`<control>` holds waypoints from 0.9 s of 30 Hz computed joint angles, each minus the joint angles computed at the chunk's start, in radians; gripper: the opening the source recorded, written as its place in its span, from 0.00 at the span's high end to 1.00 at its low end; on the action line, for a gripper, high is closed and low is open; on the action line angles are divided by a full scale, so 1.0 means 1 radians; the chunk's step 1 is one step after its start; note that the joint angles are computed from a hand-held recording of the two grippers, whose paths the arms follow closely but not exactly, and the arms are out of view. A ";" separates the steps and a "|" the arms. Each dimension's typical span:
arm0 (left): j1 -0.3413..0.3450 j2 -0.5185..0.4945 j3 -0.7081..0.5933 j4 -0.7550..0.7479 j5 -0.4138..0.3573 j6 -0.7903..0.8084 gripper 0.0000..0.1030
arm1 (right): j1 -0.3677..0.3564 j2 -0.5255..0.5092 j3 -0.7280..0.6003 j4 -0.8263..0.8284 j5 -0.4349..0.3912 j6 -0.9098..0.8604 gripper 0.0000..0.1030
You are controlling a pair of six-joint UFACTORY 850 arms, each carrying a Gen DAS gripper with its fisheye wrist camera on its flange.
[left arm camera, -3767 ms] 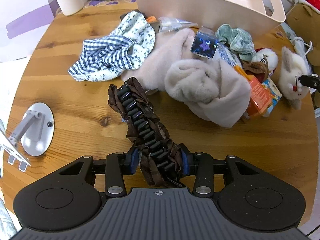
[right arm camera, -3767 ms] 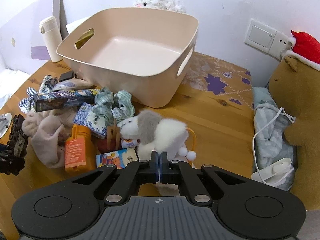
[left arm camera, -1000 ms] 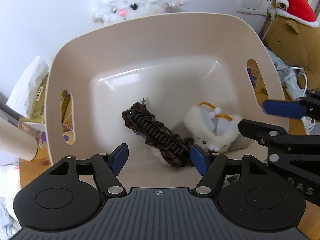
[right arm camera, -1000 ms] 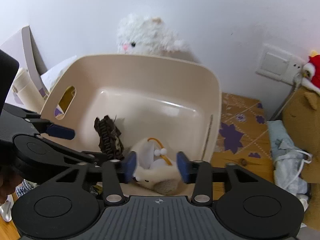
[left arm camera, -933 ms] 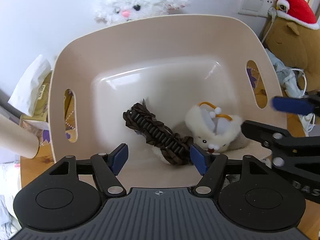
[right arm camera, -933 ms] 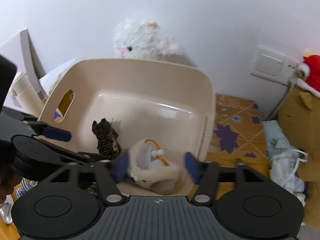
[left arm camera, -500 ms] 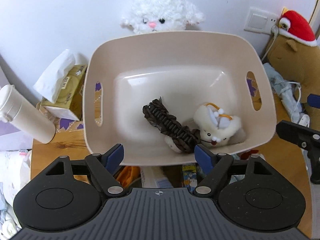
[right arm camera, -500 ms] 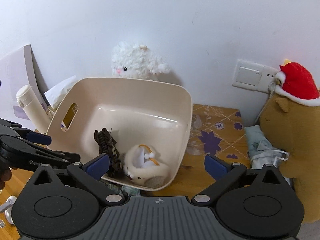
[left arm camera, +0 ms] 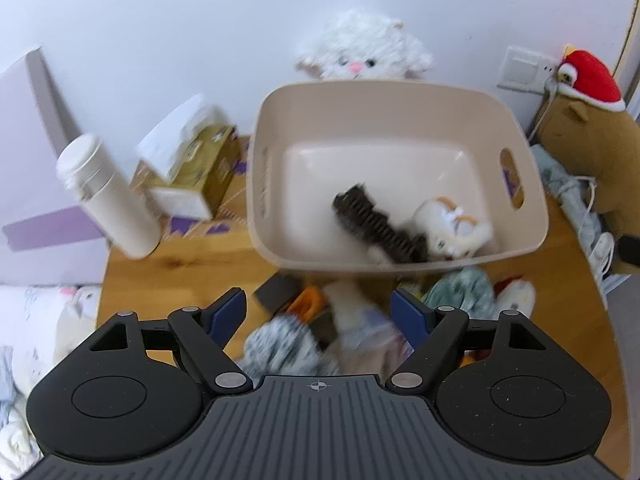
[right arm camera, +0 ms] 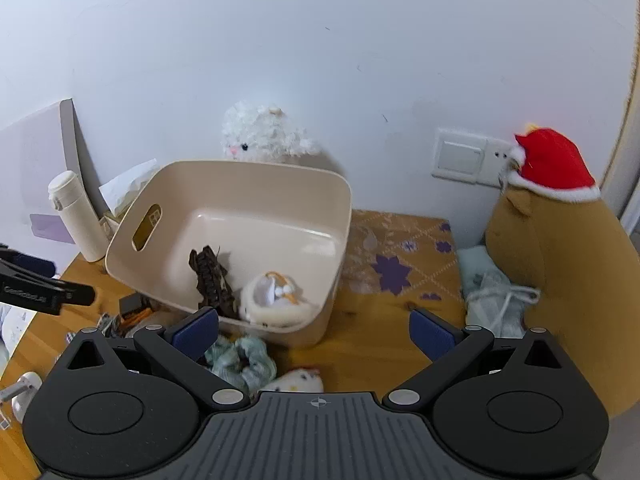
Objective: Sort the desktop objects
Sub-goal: 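Open both tools to drop the items into the basket and withdraw, then grasp the blue checked cloth with the left tool while the right tool grasps the orange bottle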
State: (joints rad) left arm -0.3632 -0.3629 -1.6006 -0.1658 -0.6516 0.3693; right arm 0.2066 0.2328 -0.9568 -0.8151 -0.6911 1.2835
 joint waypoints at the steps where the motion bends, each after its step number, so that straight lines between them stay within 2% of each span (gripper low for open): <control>1: 0.007 0.011 0.018 0.001 0.004 0.001 0.22 | 0.005 0.009 0.011 0.003 -0.002 0.009 0.00; 9: 0.073 0.076 0.143 -0.011 0.006 0.063 0.22 | 0.051 0.066 0.104 0.017 -0.023 0.085 0.00; 13: 0.099 0.111 0.222 -0.025 0.058 0.119 0.22 | 0.065 0.068 0.132 0.044 -0.013 0.093 0.00; 22: 0.133 0.139 0.346 -0.106 0.151 0.399 0.22 | 0.130 0.024 0.165 0.032 0.027 0.061 0.00; 24: 0.127 0.138 0.362 -0.081 0.183 0.402 0.22 | 0.141 0.005 0.165 0.040 0.037 0.039 0.00; 27: 0.124 0.116 0.356 -0.064 0.181 0.405 0.22 | 0.154 -0.018 0.166 0.031 0.055 0.036 0.00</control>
